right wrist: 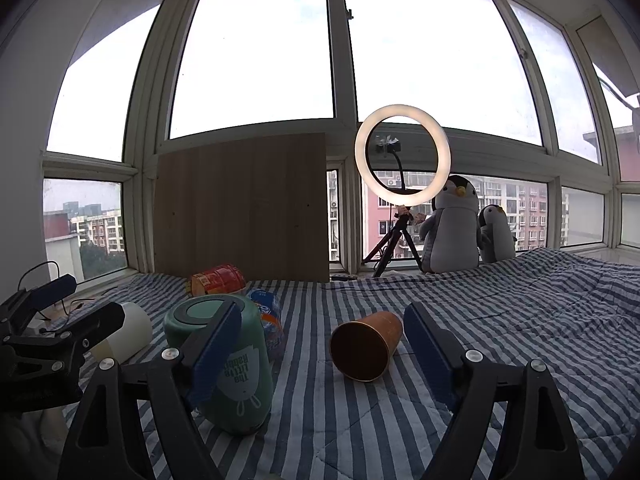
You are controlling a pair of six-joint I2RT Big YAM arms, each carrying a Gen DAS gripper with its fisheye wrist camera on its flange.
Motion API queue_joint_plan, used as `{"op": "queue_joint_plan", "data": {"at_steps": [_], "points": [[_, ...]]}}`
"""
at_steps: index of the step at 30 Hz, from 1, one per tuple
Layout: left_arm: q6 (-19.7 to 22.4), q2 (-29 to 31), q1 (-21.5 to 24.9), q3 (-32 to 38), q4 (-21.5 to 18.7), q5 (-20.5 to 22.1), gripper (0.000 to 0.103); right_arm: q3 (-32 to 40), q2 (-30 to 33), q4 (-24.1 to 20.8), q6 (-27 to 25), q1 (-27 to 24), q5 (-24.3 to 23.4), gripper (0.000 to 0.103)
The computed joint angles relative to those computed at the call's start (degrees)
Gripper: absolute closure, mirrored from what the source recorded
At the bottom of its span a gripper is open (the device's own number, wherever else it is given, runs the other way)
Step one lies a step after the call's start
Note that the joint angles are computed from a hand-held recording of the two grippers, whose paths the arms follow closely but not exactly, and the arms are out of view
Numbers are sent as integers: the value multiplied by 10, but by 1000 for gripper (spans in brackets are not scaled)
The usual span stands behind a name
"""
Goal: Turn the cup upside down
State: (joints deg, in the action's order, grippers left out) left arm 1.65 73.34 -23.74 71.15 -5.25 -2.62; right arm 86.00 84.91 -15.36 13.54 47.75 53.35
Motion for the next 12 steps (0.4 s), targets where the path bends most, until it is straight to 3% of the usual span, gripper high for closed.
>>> {"op": "queue_joint_plan", "data": {"at_steps": [12], "points": [[0,1,1,2,-5,1,0,-3,-1,7,-1,-1,-3,21]]}}
